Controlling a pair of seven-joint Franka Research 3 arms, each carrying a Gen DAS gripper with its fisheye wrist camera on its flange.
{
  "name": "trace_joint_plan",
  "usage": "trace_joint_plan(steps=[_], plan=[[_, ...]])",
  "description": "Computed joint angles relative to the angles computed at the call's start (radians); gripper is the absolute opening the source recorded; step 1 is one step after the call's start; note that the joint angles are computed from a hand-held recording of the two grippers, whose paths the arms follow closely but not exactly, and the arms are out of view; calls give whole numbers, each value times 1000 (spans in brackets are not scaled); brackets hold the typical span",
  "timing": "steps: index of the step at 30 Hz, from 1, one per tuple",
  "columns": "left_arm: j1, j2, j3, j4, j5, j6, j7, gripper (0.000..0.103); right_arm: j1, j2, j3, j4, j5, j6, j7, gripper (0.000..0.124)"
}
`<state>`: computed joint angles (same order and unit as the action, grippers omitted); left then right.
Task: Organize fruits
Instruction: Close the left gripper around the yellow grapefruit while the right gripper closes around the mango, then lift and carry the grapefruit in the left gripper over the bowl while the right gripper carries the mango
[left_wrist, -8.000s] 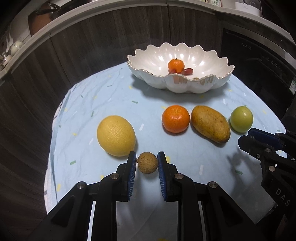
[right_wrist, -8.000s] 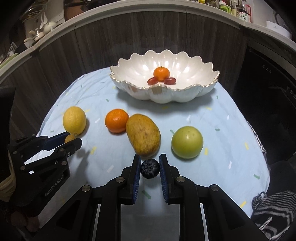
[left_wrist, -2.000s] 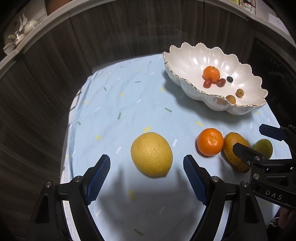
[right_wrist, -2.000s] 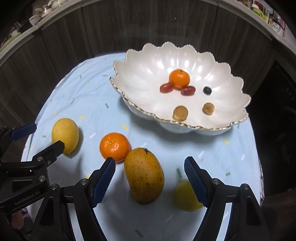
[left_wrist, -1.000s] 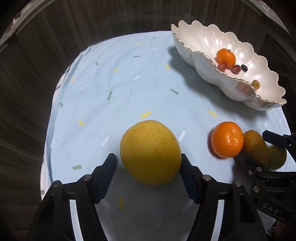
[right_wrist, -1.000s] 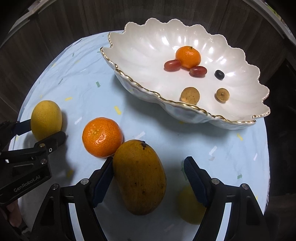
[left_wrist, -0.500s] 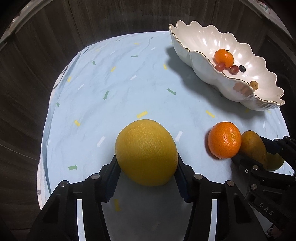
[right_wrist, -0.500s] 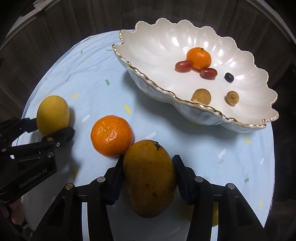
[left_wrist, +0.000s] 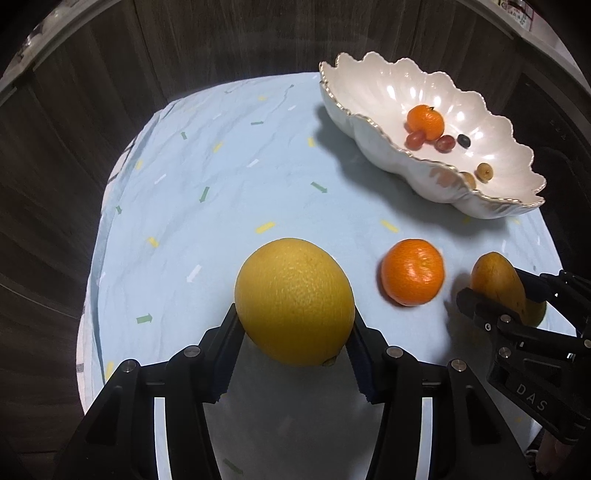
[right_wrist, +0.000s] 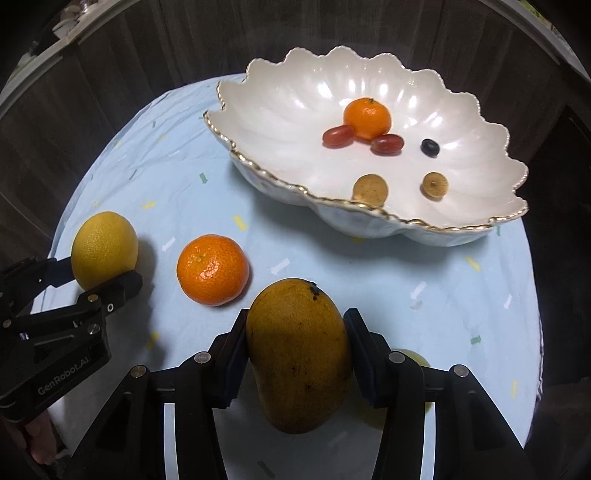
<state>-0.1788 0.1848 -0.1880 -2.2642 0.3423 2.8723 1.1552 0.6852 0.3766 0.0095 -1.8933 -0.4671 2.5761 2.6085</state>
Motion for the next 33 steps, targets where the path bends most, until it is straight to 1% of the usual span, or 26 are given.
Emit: trace_joint_plan(steps=[7, 19, 26, 31, 32, 33], plan=[[-7, -39, -4, -20, 6, 1, -11, 52, 10, -40, -6, -32, -45, 12, 54, 50], [-17, -92, -6, -43, 40, 16, -36, 50, -14, -94, 14, -73, -113, 20, 124, 50], [-15, -85, -15, -49, 14, 14, -11, 49, -26, -101, 29, -85, -122, 25, 130, 50], [-20, -51, -7, -29, 39, 4, -21, 45, -27, -92, 31, -82, -116, 24, 126, 50], [-25, -51, 3, -32, 66, 27, -43, 45, -27, -91, 31, -81, -115, 24, 125, 50], [-25, -48, 3, -26, 73, 23, -41, 45, -27, -90, 31, -82, -113, 26, 124, 50]])
